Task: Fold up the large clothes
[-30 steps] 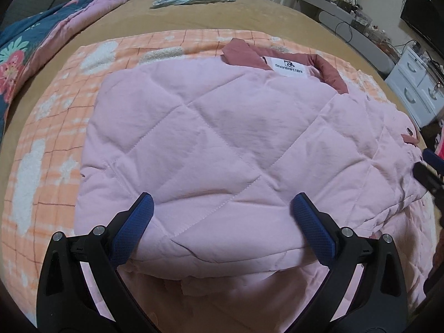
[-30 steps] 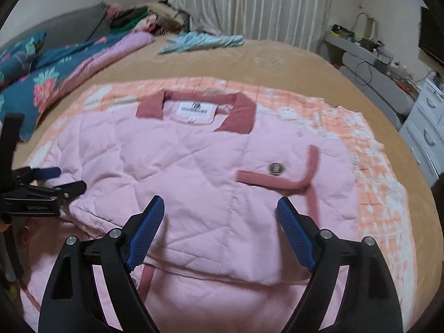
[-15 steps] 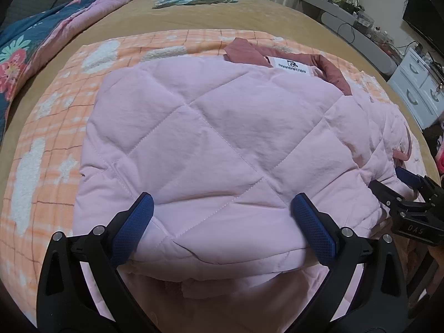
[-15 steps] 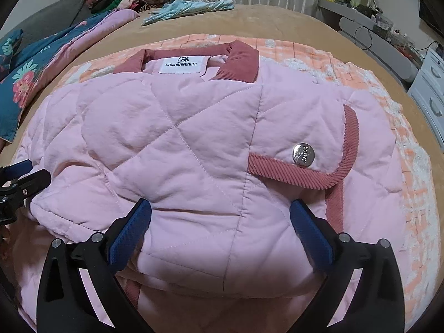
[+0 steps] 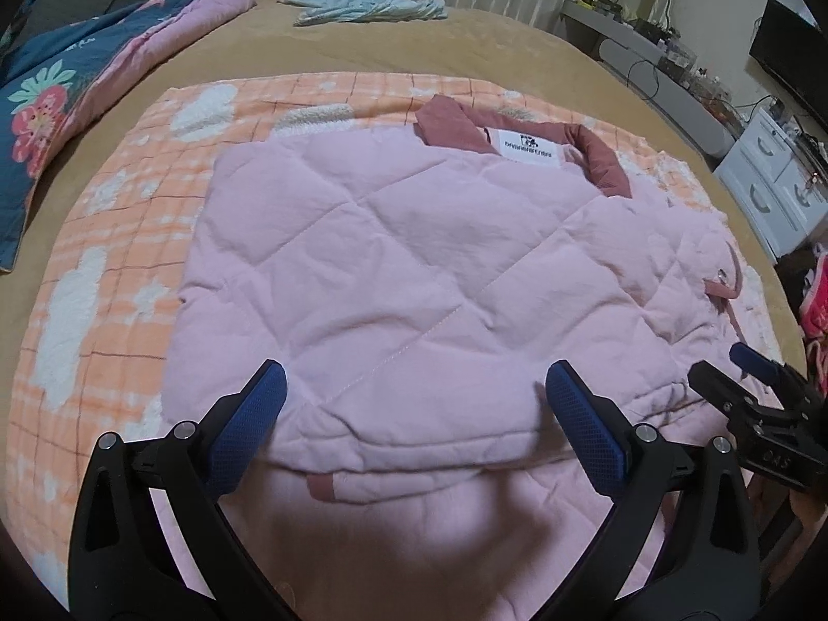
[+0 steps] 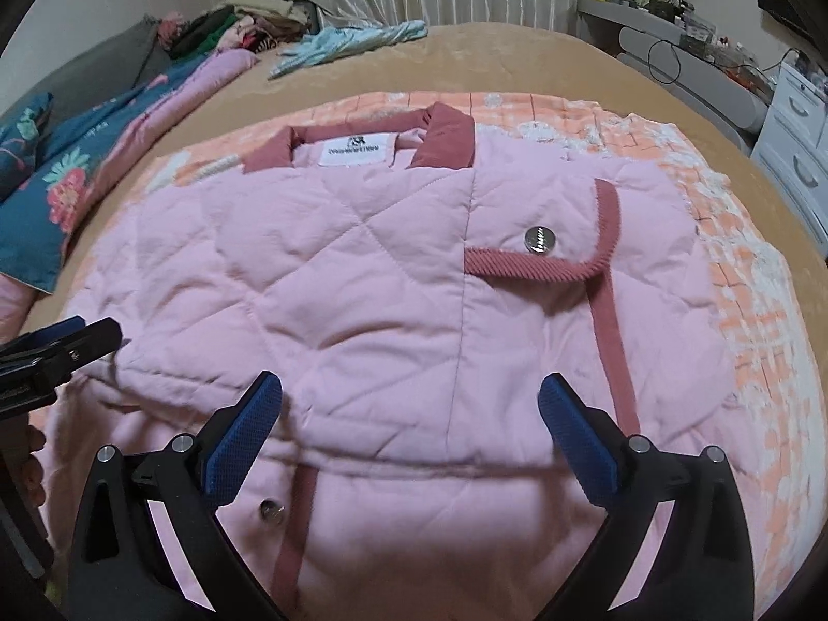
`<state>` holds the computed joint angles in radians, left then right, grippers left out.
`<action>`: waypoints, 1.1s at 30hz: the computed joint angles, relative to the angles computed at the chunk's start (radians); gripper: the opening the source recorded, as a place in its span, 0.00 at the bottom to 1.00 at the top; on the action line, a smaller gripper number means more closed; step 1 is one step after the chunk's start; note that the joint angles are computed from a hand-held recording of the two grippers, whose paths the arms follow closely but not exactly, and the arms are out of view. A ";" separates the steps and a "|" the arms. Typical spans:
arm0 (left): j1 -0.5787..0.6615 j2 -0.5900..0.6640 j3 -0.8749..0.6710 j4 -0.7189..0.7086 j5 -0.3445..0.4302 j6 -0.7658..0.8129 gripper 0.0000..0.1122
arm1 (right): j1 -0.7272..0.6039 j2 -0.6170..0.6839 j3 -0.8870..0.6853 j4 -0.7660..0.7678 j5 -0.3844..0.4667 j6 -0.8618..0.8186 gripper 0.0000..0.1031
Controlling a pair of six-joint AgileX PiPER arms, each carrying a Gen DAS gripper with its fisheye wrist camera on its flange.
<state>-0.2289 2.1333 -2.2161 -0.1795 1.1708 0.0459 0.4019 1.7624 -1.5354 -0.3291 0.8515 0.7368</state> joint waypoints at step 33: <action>0.059 -0.477 0.358 -0.123 -0.060 0.072 0.84 | 0.333 -0.472 0.159 -0.330 0.251 0.317 0.96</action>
